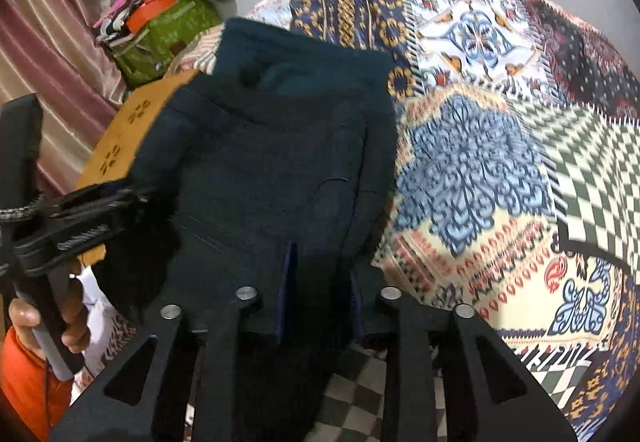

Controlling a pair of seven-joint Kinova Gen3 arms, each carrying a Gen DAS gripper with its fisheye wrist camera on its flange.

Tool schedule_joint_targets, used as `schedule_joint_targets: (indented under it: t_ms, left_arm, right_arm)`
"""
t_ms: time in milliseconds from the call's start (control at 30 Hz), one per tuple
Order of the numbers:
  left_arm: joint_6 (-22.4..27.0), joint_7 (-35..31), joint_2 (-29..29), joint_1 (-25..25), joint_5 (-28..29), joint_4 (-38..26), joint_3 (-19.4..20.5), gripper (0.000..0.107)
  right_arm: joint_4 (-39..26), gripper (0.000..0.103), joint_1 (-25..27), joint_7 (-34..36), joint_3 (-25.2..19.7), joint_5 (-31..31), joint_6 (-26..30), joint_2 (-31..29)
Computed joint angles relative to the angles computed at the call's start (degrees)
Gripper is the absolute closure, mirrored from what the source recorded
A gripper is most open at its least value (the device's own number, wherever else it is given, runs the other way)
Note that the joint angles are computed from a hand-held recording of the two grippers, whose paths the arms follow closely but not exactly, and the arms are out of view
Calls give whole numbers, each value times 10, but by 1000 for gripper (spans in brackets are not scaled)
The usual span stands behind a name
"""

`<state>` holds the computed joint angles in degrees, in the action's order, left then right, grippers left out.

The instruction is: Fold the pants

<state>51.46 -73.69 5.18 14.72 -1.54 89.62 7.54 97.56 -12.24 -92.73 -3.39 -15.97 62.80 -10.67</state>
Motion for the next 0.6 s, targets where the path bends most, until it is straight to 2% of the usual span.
schedule_joint_targets:
  t_ms: [133, 267, 400, 500, 600]
  left_arm:
    - [36, 13, -41, 6, -21, -4, 4, 56]
    - [71, 23, -95, 5, -40, -20, 16, 56]
    - [105, 7, -168, 3, -13, -48, 25, 56]
    - [131, 9, -207, -7, -17, -80, 51, 56]
    - [157, 25, -254, -21, -32, -120, 94, 56]
  right_arm:
    - [-8, 74, -1, 0, -9, 28, 26, -42]
    - [-24, 74, -2, 8, 2, 27, 34, -101]
    - [-66, 74, -8, 12, 14, 17, 57, -155]
    - [-109, 74, -14, 7, 18, 11, 79, -198]
    - [-159, 74, -23, -3, 22, 2, 102, -235]
